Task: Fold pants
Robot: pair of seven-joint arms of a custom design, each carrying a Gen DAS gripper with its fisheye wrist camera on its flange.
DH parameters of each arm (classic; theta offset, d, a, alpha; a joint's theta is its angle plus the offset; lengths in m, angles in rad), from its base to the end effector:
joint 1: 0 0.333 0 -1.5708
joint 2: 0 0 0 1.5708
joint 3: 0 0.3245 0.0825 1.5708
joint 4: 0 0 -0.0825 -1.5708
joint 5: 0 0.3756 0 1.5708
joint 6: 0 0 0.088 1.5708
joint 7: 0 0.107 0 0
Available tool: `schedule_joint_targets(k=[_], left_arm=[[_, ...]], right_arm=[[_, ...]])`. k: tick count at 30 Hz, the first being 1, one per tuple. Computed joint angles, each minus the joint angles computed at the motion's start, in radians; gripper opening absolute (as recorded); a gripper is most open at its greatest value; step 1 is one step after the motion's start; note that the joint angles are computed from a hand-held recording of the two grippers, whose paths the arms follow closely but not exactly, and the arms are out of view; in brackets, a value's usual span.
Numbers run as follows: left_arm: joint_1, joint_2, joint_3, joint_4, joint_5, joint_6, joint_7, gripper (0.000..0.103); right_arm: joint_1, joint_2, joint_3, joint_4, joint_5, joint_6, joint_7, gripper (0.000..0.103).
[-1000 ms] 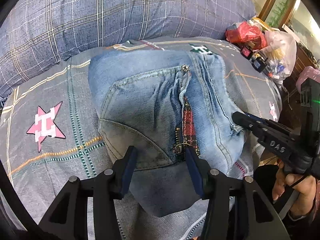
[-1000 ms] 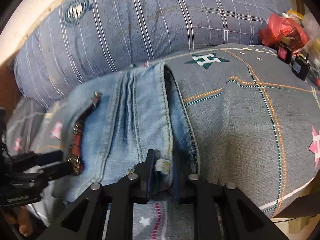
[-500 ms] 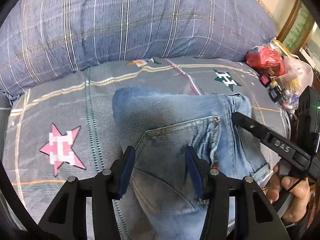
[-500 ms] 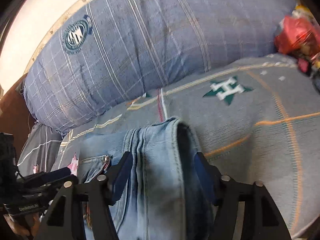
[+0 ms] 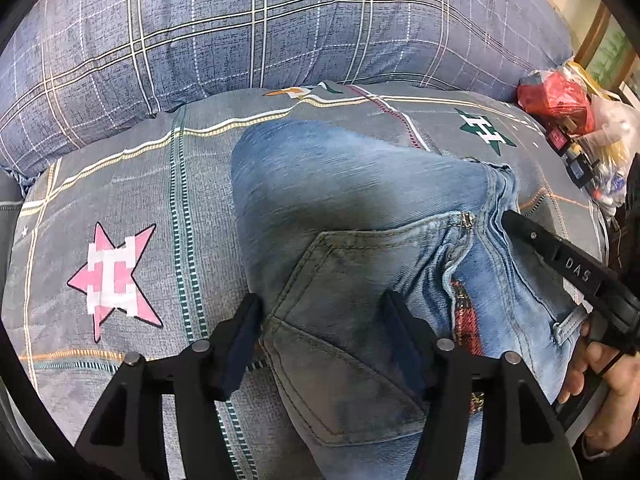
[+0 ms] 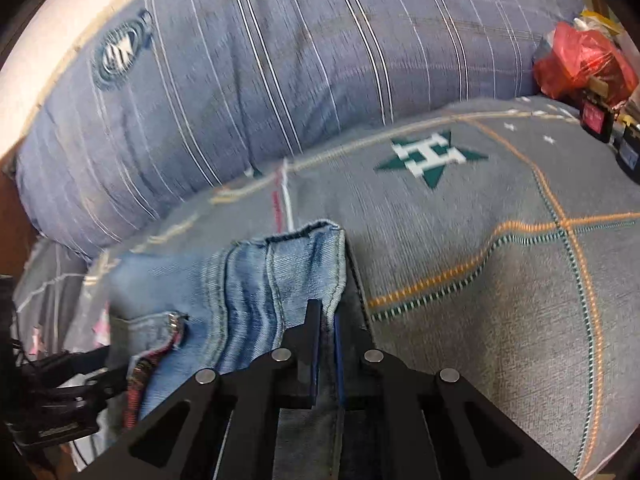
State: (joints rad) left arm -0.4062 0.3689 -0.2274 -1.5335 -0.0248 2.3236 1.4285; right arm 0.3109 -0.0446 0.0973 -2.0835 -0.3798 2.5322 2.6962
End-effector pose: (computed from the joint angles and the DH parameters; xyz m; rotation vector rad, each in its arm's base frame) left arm 0.5769 -0.3941 0.5055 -1.5970 2.5329 -0.6612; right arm 0.5197 0.2299 0.5116 -1.3904 2.2350 -0.4086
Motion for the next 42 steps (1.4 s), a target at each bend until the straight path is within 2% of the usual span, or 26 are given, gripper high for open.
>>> schedule_joint_targets(k=[4, 6, 8, 12, 14, 18, 22, 24, 28, 31, 35, 36, 37, 38, 39, 40, 42], left_arm=[[0.011, -0.037, -0.006, -0.039, -0.021, 0.025, 0.008, 0.065], [0.017, -0.086, -0.01, -0.091, -0.025, 0.056, 0.022, 0.065], [0.025, -0.136, -0.017, -0.146, -0.031, 0.092, 0.051, 0.065], [0.034, -0.215, -0.034, -0.232, -0.053, 0.143, 0.107, 0.065], [0.03, -0.241, -0.042, -0.266, -0.052, 0.158, 0.125, 0.065], [0.011, -0.242, -0.046, -0.293, 0.009, 0.145, 0.105, 0.065], [0.01, -0.241, -0.048, -0.324, -0.013, 0.176, 0.085, 0.07], [0.007, -0.24, -0.047, -0.323, 0.0, 0.176, 0.074, 0.07], [0.005, -0.239, -0.047, -0.314, 0.008, 0.164, 0.06, 0.07], [0.006, -0.241, -0.048, -0.318, 0.007, 0.163, 0.065, 0.07], [-0.002, -0.247, -0.047, -0.331, 0.043, 0.175, 0.049, 0.07], [-0.001, -0.247, -0.048, -0.332, 0.039, 0.176, 0.05, 0.07], [0.0, -0.247, -0.049, -0.332, 0.032, 0.176, 0.054, 0.07], [0.002, -0.246, -0.05, -0.33, 0.024, 0.173, 0.059, 0.07], [0.0, -0.243, -0.051, -0.327, 0.027, 0.171, 0.057, 0.07], [-0.002, -0.244, -0.05, -0.328, 0.034, 0.172, 0.053, 0.07], [-0.002, -0.244, -0.049, -0.328, 0.038, 0.173, 0.051, 0.07]], right_arm=[[0.002, -0.003, 0.002, -0.003, -0.025, -0.003, 0.0, 0.006], [-0.003, -0.031, -0.005, -0.045, -0.003, 0.064, 0.007, 0.008], [-0.009, -0.057, 0.002, -0.06, -0.02, 0.084, 0.033, 0.009], [0.001, -0.106, 0.048, -0.029, -0.132, -0.024, 0.056, 0.01], [0.016, -0.12, 0.06, -0.023, -0.136, -0.052, 0.041, 0.01], [0.056, -0.13, 0.068, -0.036, -0.058, -0.037, 0.0, 0.01], [0.073, -0.109, 0.071, -0.07, -0.015, -0.057, 0.007, 0.012], [0.062, -0.124, 0.068, -0.109, -0.042, 0.003, 0.061, 0.012], [0.063, -0.129, 0.059, -0.101, -0.004, 0.0, 0.038, 0.012], [0.053, -0.156, 0.056, -0.128, -0.001, 0.054, 0.065, 0.012], [0.042, -0.182, 0.076, -0.12, -0.034, 0.034, 0.096, 0.013], [0.044, -0.185, 0.081, -0.116, -0.037, 0.023, 0.096, 0.015], [0.048, -0.186, 0.083, -0.115, -0.033, 0.012, 0.094, 0.028], [0.055, -0.18, 0.08, -0.12, -0.015, 0.014, 0.088, 0.05], [0.06, -0.176, 0.075, -0.133, -0.001, 0.036, 0.08, 0.056], [0.06, -0.161, 0.083, -0.133, -0.016, 0.038, 0.082, 0.057], [0.054, -0.136, 0.113, -0.096, -0.11, -0.028, 0.107, 0.057]])
